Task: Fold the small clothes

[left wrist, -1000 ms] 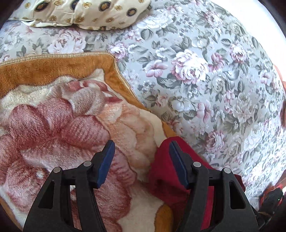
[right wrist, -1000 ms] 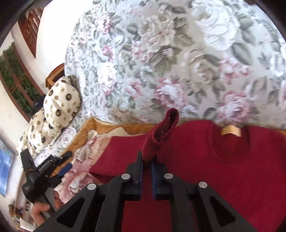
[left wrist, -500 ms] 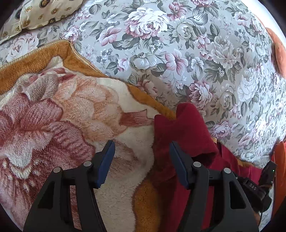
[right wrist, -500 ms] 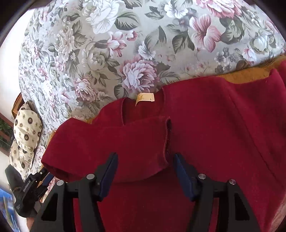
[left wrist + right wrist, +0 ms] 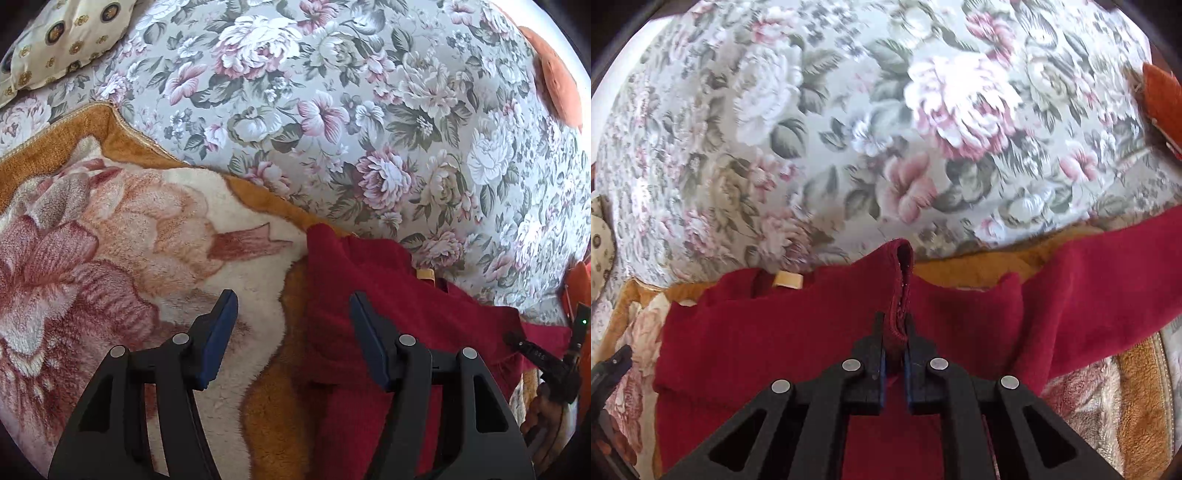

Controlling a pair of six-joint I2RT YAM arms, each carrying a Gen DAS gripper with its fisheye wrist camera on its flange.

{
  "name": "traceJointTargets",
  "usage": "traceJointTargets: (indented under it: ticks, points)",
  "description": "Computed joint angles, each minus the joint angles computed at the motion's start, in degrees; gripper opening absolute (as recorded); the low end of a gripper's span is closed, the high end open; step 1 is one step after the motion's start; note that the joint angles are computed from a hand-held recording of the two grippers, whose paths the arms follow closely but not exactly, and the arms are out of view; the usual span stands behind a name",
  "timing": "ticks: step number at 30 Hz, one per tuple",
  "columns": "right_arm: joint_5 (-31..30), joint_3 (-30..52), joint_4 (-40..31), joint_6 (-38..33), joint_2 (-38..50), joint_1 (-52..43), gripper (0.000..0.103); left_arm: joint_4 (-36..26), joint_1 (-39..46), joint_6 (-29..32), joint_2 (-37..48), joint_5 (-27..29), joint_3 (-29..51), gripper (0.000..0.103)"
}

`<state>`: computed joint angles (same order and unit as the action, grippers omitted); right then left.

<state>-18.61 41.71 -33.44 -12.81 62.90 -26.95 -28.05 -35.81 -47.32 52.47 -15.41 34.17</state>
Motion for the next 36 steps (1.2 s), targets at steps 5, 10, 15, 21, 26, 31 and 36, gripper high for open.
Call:
traceJointTargets:
  ticks: [5,10,15,21,26,31,36]
  points:
    - [-0.4,-1.1,1.7,-0.9,2.5,-1.5,0.006,1.8,-6.9,1.5,9.4,-1.5,3.1,0.063]
    - [3.3,-0.4,-0.2,-2.1,1.8,-2.5,0.021,-1.9,-8.2,0.1,17.1,-0.5,5.0,0.063]
    - [-1.2,2.0,-6.5,0.8,-8.9,1.5,0.021,-3.5,-5.8,-1.0,11.4,4.2,2.1,0.063]
    - [-5.4,3.8,-4.1,12.3,-4.2,27.6,0.021,-4.6,-6.0,-2.3,9.9,5.3,2.2,0.063]
    - [1.8,7.7,8.1,20.0,14.8,46.3,0.021,-4.3,-5.3,-1.8,10.1,5.9,2.2,0.063]
    - [13.8,10.3,16.4,19.8,26.3,53.3,0.021,-3.0,-3.4,-0.6,10.2,7.4,2.0,0.063]
    - [13.8,12.2,11.9,20.6,25.0,51.2,0.021,-3.4,-2.8,-0.3,9.4,7.7,2.1,0.063]
